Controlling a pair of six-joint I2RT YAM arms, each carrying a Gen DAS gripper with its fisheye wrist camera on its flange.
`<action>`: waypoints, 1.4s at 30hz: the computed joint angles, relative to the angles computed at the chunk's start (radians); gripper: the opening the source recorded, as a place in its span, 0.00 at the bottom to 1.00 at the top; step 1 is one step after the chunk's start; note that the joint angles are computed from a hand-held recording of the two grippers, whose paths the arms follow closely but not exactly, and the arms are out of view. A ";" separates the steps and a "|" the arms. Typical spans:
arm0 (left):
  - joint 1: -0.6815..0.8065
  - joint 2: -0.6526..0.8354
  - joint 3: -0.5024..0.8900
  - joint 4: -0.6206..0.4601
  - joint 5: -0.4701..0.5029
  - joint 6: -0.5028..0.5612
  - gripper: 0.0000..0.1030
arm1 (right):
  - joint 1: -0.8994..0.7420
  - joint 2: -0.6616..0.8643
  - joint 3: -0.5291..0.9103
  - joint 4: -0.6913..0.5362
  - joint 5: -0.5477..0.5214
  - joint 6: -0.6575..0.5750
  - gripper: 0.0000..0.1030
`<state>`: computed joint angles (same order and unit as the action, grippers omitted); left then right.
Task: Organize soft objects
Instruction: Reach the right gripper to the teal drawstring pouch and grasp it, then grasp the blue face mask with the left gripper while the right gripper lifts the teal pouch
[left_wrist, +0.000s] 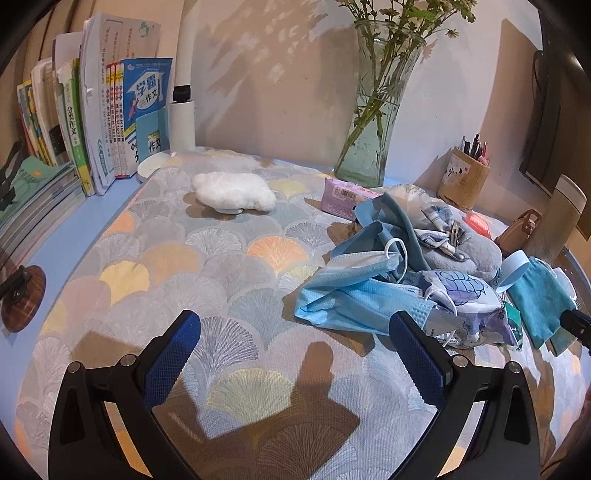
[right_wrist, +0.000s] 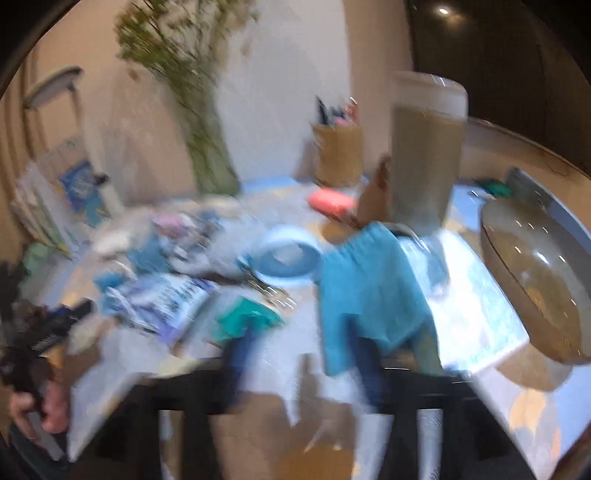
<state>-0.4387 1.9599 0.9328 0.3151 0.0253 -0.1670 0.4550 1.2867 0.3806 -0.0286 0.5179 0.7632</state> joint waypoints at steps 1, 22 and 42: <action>0.000 0.001 0.001 -0.003 -0.001 0.002 0.99 | 0.006 0.015 0.002 0.008 0.019 -0.005 0.64; 0.049 0.070 0.244 -0.308 0.197 0.181 0.99 | -0.233 0.386 0.158 0.032 -0.095 -0.219 0.34; 0.052 -0.134 0.003 -0.278 0.133 0.268 0.15 | -0.142 -0.368 -0.135 -0.107 -0.445 -0.025 0.11</action>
